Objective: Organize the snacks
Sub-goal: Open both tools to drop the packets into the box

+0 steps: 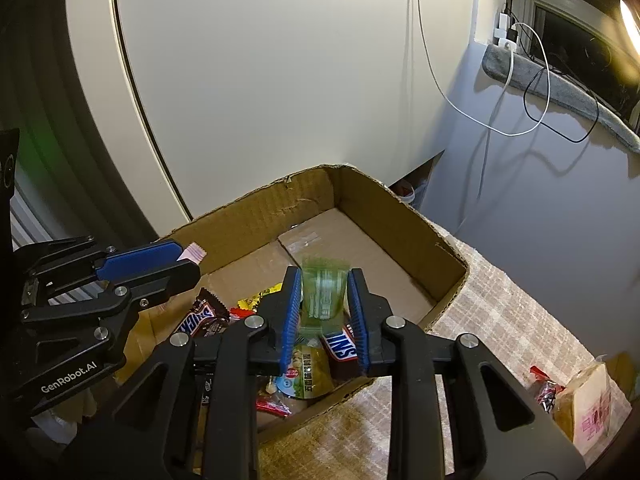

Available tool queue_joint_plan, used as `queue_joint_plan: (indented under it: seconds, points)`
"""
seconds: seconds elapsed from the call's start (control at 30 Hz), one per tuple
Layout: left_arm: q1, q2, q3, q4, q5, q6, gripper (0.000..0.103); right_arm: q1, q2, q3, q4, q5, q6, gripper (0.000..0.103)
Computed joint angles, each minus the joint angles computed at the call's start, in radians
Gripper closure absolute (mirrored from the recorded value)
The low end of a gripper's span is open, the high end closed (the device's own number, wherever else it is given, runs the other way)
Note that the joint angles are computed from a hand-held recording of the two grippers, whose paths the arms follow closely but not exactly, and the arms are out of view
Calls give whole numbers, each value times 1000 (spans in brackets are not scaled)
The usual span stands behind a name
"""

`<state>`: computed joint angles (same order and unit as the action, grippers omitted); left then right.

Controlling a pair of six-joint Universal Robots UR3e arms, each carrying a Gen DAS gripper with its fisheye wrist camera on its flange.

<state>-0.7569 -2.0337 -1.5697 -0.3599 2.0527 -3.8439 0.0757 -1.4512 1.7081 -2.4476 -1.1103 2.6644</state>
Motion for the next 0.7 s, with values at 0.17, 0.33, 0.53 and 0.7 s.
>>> queue_joint_plan:
  seconds: [0.17,0.33,0.53,0.7]
  points:
    - [-5,3,-3,-2,11,-2,67,-2,-16,19,-35,-4,6,36]
    - [-12,12,-14,0,34,-14,41,13,-19,29,-90,-50,24,19]
    - [-19,9,-6,-15,51,-11,36,3,-24,34,-97,-54,34,12]
    - [-31,7,6,-29,65,-12,36,-3,-43,49,-99,-60,28,11]
